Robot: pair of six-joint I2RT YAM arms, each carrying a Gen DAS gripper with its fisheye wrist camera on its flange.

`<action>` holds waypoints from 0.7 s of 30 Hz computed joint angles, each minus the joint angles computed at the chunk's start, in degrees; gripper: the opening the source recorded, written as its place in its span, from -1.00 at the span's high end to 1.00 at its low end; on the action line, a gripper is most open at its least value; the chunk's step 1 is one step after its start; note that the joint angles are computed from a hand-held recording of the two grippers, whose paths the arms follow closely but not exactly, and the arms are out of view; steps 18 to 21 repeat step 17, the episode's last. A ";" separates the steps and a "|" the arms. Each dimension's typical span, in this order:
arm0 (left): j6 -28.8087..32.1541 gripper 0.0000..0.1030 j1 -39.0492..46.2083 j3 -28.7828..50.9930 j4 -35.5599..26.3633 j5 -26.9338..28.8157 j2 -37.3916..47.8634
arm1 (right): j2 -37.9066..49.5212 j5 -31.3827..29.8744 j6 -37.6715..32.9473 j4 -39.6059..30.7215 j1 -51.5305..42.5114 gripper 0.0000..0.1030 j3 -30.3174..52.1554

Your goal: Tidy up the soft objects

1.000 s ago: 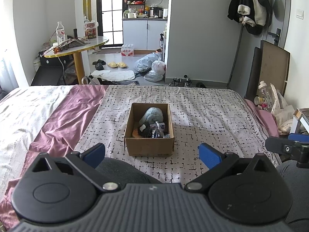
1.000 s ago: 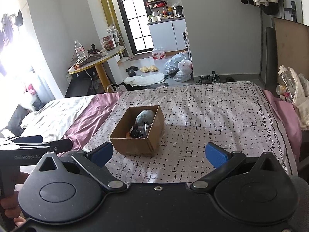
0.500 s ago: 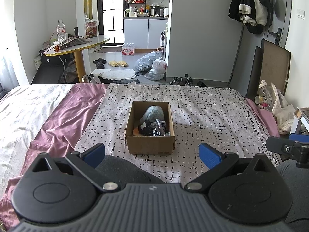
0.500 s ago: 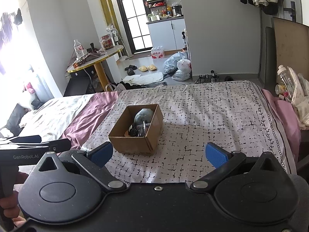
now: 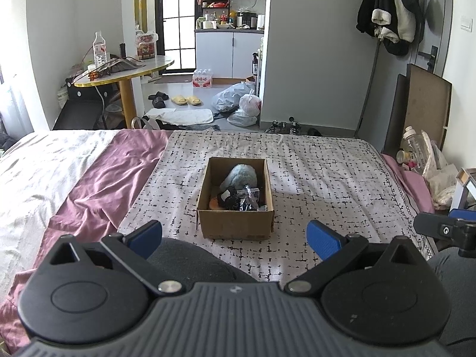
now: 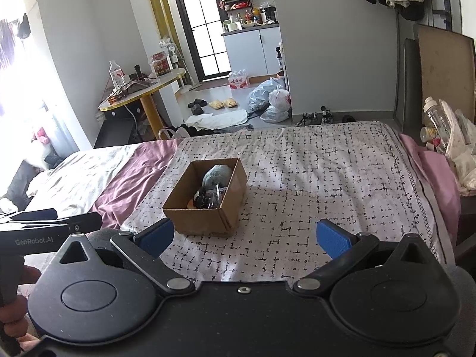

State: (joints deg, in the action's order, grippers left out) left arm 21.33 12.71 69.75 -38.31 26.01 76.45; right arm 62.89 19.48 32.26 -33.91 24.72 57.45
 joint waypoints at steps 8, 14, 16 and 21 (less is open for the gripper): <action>-0.70 -0.99 0.45 -1.20 1.93 0.90 0.39 | 1.78 -0.38 -0.44 1.16 0.53 -1.00 0.28; -2.10 -0.99 2.02 -1.10 4.23 2.73 2.62 | 5.89 0.11 0.83 2.65 0.03 -1.00 1.43; -2.92 -0.99 2.65 -0.18 4.80 2.91 4.25 | 7.55 0.47 1.43 3.33 -0.05 -1.00 1.90; -3.42 -0.99 2.96 0.31 5.15 2.88 5.07 | 8.35 0.45 1.55 3.82 -0.07 -1.00 2.05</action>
